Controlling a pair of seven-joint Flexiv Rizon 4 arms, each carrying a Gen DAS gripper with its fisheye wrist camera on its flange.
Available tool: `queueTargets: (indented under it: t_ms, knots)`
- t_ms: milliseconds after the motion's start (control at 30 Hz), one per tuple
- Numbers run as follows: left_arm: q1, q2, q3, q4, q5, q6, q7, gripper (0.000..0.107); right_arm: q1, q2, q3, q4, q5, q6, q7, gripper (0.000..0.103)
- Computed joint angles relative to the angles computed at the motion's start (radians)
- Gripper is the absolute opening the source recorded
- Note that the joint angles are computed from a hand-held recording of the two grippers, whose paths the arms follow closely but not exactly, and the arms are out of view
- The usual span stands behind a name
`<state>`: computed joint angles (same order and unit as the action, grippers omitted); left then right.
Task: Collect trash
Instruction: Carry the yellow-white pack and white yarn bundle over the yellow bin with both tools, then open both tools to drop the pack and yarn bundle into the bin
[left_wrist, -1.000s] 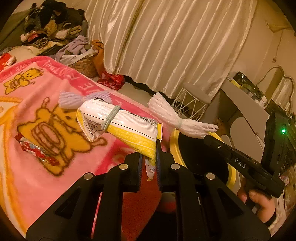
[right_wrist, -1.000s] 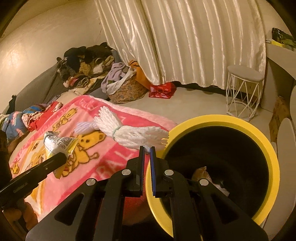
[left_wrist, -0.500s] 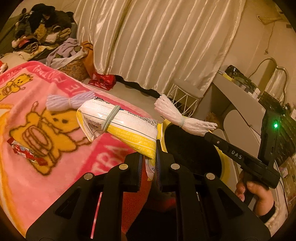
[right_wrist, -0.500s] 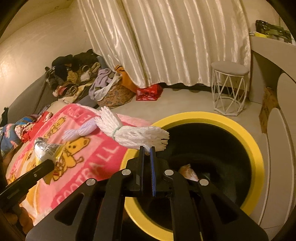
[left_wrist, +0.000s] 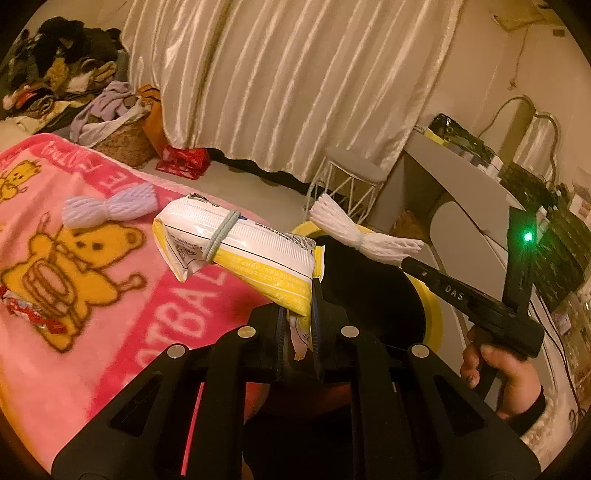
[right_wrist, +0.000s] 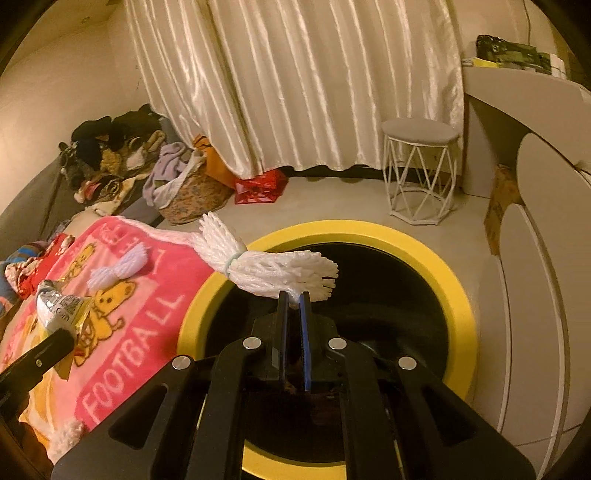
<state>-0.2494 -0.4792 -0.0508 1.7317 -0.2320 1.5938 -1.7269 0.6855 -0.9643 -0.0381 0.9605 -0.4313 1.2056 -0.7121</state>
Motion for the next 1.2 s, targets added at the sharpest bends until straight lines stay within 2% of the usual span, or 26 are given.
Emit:
queueTargets:
  t_ms: [133,300,500,600,867,1200]
  knots:
    - [0.013,-0.012,-0.031,-0.013,0.0,-0.005,0.023,0.008,0.001,0.015,-0.021,0.033,-0.005,0.006,0.028,0.006]
    - [0.077,-0.032,-0.14,-0.024,-0.029,-0.018,0.097,0.008,-0.009,0.029,-0.028,0.06,-0.009,-0.004,0.063,0.006]
    - [0.086,-0.066,-0.187,-0.057,-0.06,-0.055,0.166,0.008,-0.023,0.04,-0.029,0.084,-0.007,-0.008,0.106,0.006]
    - [0.153,-0.087,-0.301,-0.056,-0.102,-0.059,0.252,0.008,-0.027,0.047,-0.031,0.1,-0.011,0.001,0.123,0.006]
    - [0.089,-0.134,-0.244,-0.138,-0.131,-0.149,0.314,0.008,-0.024,0.06,-0.055,0.131,-0.043,-0.004,0.17,0.006]
    - [0.031,-0.189,-0.178,-0.226,-0.133,-0.251,0.319,0.008,-0.044,0.068,-0.04,0.153,-0.05,0.006,0.186,0.006]
